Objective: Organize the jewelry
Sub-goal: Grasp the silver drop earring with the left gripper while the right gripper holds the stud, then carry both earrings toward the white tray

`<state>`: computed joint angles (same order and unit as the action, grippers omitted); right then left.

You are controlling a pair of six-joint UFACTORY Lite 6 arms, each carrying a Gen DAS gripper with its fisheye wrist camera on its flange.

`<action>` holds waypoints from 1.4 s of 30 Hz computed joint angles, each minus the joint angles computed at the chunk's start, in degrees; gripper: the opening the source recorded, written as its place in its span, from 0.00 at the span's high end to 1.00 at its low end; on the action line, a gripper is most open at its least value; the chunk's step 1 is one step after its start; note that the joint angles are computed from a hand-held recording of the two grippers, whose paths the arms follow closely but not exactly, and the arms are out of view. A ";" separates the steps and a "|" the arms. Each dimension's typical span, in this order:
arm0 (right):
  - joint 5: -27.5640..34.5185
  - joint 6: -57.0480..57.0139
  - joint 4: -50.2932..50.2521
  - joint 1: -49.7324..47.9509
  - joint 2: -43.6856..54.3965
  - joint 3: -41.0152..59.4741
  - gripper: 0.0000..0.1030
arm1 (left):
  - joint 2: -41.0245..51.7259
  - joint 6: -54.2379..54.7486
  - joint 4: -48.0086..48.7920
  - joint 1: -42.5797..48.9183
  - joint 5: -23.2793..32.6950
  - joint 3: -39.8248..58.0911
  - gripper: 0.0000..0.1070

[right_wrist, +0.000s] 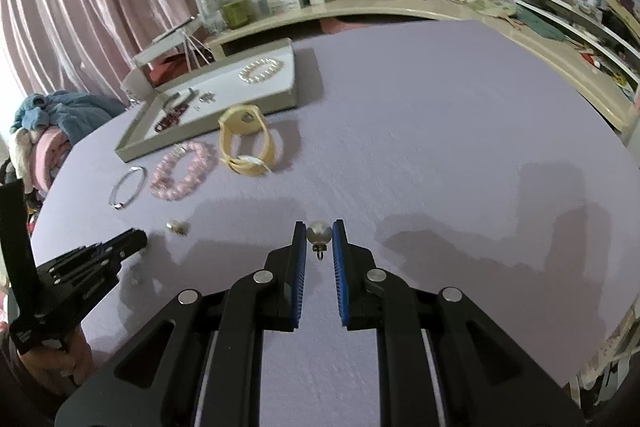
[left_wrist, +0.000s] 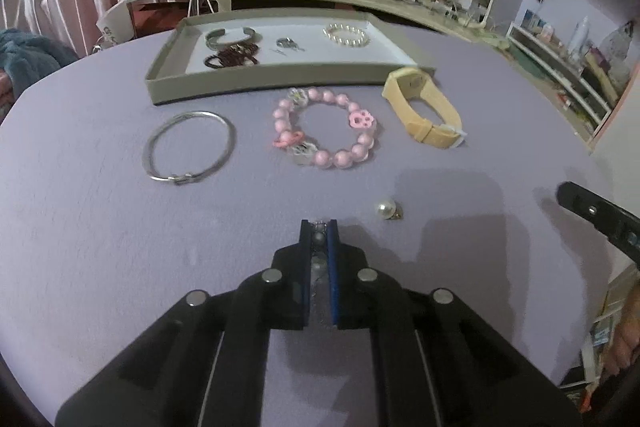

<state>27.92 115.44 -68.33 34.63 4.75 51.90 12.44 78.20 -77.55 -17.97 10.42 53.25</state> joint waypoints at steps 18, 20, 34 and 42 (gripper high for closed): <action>-2.82 -10.40 -3.44 -2.58 7.67 21.72 0.87 | -11.26 -27.51 23.24 15.26 19.45 21.35 0.93; -3.33 -11.86 -3.29 -3.12 8.81 24.01 0.87 | -10.55 -29.05 24.46 15.78 19.93 23.86 0.93; -4.89 -19.31 1.30 -5.32 16.00 33.39 0.87 | -2.94 -34.96 29.47 15.85 22.00 35.59 0.93; -3.45 -37.29 13.90 -8.80 27.54 50.97 0.87 | 10.52 -41.53 34.64 13.30 24.71 53.54 0.93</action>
<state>24.47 78.15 -54.43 25.83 32.29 102.87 22.96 36.67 -42.91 -4.66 35.13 106.79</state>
